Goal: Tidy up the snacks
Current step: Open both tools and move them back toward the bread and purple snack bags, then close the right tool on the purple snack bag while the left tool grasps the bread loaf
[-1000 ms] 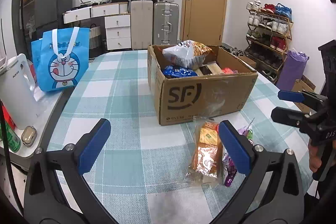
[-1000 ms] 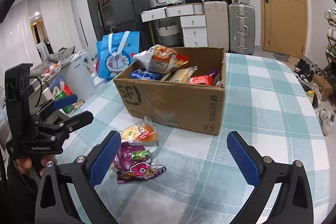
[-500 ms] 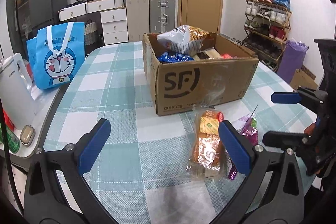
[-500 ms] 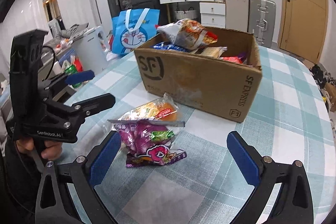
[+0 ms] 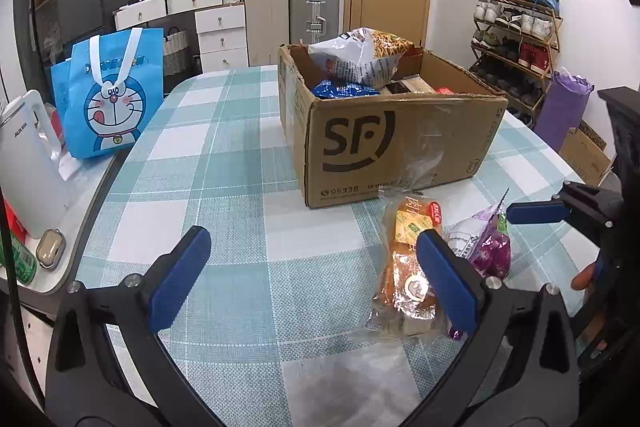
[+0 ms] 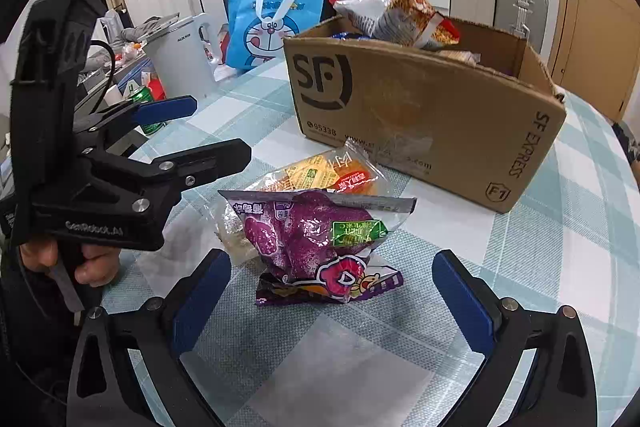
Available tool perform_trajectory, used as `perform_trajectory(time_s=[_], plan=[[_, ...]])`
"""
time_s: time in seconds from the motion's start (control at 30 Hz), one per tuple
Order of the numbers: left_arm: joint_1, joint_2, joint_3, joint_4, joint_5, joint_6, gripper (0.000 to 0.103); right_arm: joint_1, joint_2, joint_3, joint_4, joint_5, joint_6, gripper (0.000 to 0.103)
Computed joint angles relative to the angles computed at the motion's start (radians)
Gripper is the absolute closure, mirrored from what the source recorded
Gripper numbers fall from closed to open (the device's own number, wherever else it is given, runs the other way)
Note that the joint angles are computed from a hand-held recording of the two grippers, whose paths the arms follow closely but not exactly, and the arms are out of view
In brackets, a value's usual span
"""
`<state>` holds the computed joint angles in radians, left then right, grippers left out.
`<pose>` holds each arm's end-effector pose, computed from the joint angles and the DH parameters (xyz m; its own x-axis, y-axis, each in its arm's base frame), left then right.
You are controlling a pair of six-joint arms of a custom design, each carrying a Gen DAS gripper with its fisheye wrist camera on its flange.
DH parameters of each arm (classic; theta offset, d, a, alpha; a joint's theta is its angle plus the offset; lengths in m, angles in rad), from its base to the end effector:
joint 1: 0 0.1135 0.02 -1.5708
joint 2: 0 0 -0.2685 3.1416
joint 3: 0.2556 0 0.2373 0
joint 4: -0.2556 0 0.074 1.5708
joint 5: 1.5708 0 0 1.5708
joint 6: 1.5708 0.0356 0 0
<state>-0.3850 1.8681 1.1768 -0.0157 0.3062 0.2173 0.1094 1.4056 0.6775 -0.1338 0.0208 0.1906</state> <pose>0.3628 -0.1586 0.2000 -0.4648 0.4102 -0.7847 0.6869 0.7263 -0.0273 0.2570 0.0275 0.1872 -0.7590 0.1072 -0.6422 0.0490 0.9930 0.1078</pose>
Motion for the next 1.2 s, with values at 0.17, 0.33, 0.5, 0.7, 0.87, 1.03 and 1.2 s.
perform_trajectory(time_s=[0.17,0.33,0.5,0.7,0.87,1.03,1.2], plan=[[-0.002,0.010,-0.009,0.018,-0.012,0.018,0.001,0.002,0.066,0.027,0.007,-0.006,0.026,0.001],[-0.011,0.013,-0.019,0.031,-0.025,0.029,0.001,0.004,0.091,0.031,0.029,-0.021,0.036,0.007],[-0.016,0.015,-0.024,0.037,-0.032,0.033,0.001,-0.007,0.084,0.029,0.021,-0.023,0.035,0.022],[-0.020,0.021,-0.020,0.031,-0.035,0.042,0.001,-0.035,0.034,-0.001,0.021,-0.050,0.021,0.028],[-0.022,0.019,-0.021,0.029,-0.039,0.043,0.001,-0.031,0.034,-0.003,0.030,-0.045,0.016,0.030],[-0.024,0.019,-0.021,0.025,-0.037,0.050,0.001,-0.038,0.004,-0.015,0.029,-0.036,0.003,0.038],[-0.028,0.018,-0.021,0.021,-0.041,0.056,0.001,-0.085,-0.036,-0.036,0.033,-0.062,-0.004,0.040]])
